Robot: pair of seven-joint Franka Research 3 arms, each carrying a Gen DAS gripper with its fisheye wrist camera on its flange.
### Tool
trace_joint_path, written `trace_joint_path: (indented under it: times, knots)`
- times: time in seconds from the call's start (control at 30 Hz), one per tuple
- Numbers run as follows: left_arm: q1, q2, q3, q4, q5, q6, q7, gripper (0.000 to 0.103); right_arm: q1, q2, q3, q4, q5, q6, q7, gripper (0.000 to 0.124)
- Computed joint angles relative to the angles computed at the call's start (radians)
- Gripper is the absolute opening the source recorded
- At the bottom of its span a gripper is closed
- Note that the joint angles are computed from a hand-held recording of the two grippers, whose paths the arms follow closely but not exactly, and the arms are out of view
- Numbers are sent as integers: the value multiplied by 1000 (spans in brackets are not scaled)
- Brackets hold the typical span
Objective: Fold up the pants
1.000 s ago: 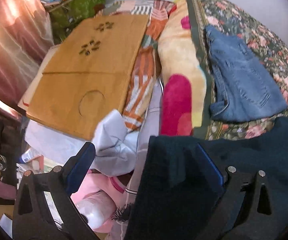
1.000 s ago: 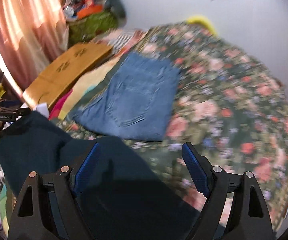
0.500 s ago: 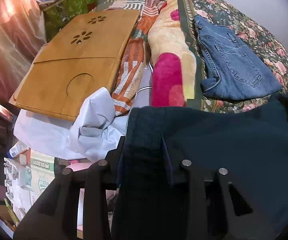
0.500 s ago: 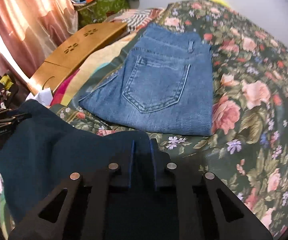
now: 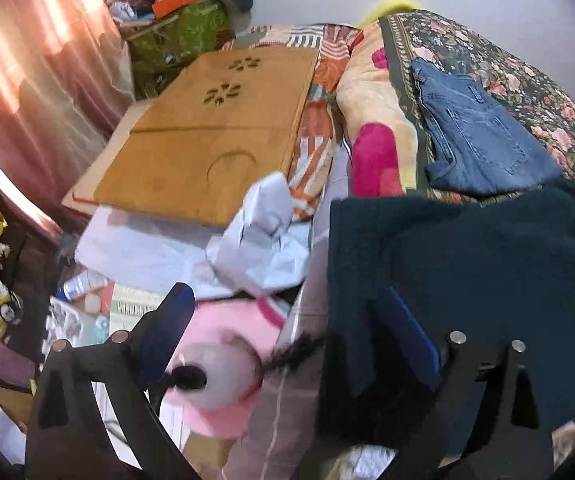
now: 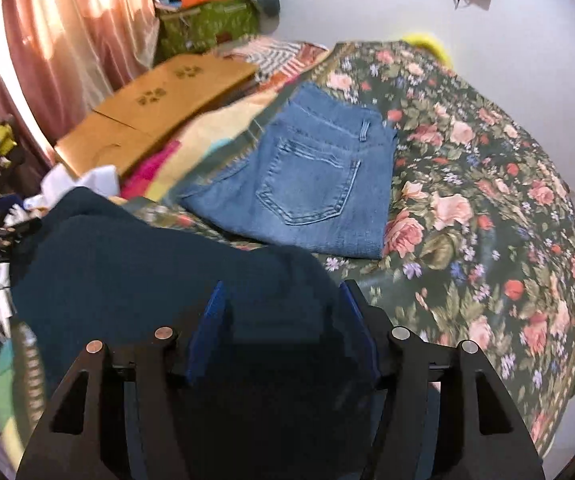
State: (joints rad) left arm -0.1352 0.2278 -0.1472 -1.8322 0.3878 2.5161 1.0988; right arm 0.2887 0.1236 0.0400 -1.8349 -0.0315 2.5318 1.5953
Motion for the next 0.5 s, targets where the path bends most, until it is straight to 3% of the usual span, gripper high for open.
trace_joint_path:
  times: [0.2, 0.33, 0.37, 0.4, 0.5]
  knots:
    - [50, -74, -35, -120, -256, -16, 91, 96, -4, -156, 21, -171, -39, 53, 84, 56]
    - [73, -89, -73, -181, -541, 4, 229, 95, -11, -235, 46, -287, -53, 56, 140, 56]
    - [71, -89, -78, -190, -588, 16, 251, 87, -12, -249, 48, -307, -37, 57, 135, 56]
    - [63, -93, -78, -203, -599, 39, 252, 71, -12, -260, 52, -328, -17, 58, 136, 56]
    - [18, -103, -56, -214, -458, 75, 178, 49, -9, -280, 55, -374, 51, 40, 127, 56]
